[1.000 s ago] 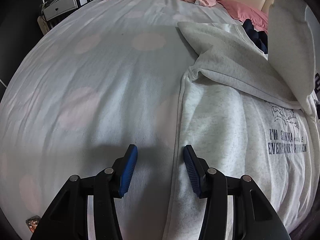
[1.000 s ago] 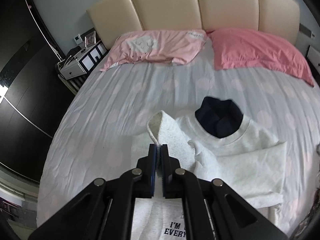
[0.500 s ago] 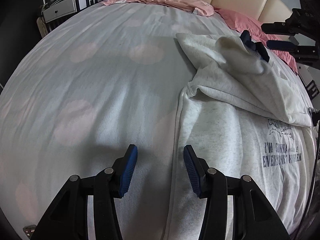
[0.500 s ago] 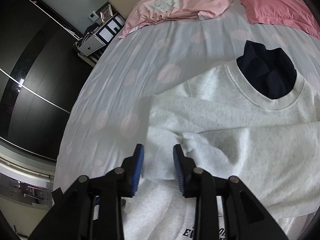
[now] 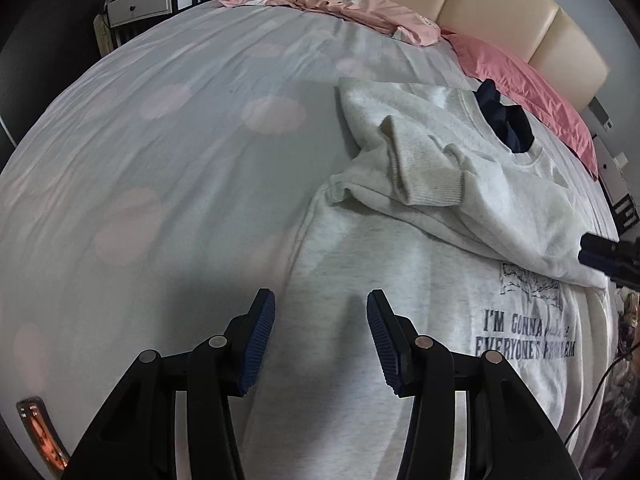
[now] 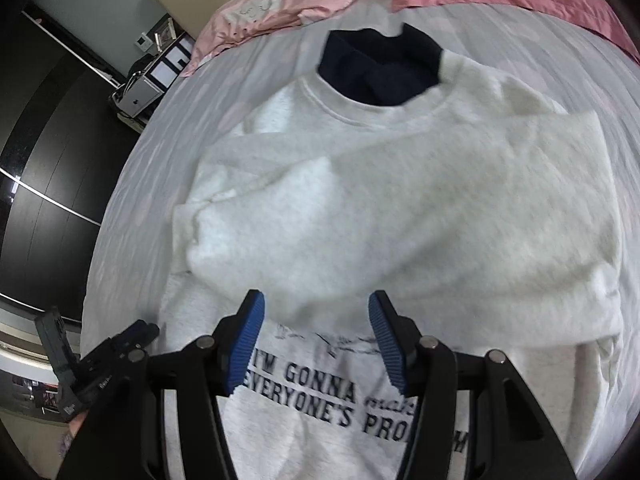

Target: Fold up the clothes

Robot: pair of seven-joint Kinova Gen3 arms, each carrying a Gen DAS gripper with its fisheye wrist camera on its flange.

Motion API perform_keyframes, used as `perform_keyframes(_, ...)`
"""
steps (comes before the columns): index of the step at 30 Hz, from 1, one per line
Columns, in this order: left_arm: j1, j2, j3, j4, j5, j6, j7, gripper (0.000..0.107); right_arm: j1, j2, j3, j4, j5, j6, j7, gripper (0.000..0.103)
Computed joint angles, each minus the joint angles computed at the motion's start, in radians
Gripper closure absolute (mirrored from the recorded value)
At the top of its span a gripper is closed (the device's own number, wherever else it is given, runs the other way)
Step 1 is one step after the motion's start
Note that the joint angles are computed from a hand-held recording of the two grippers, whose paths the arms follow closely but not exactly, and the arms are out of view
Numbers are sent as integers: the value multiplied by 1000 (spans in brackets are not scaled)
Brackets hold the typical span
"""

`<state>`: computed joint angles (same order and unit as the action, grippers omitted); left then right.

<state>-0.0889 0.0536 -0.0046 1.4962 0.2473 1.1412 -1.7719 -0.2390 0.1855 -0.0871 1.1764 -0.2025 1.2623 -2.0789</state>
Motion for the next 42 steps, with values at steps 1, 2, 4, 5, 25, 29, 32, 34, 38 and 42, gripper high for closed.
perform_keyframes(1,13,-7,10,0,-17,-9,11,58,11,-30,7,46,-2,-11,0,50)
perform_keyframes(2,26,-10,17,-2,-32,-14,24,58,21,-58,13,84,2,-18,-1,50)
perform_keyframes(4,41,-9,25,-9,-37,-13,37,58,39,-108,24,147,14,-24,-4,50)
perform_keyframes(5,46,-6,27,-14,-35,-10,42,58,48,-131,29,171,23,-22,-5,50)
perform_keyframes(25,-9,238,68,-384,110,172,-42,58,215,-103,112,-8,129,131,183,50)
perform_keyframes(29,12,318,77,-475,97,230,17,58,251,-59,122,-51,87,121,205,50)
perform_keyframes(32,51,373,75,-535,34,258,71,58,278,-14,126,-103,62,124,212,49)
perform_keyframes(34,55,392,81,-546,24,261,80,58,294,22,127,-141,47,129,206,49)
perform_keyframes(38,63,402,89,-536,11,237,72,73,343,101,121,-190,-16,132,195,49)
perform_keyframes(42,62,395,97,-518,14,209,51,89,389,155,106,-179,-82,107,173,50)
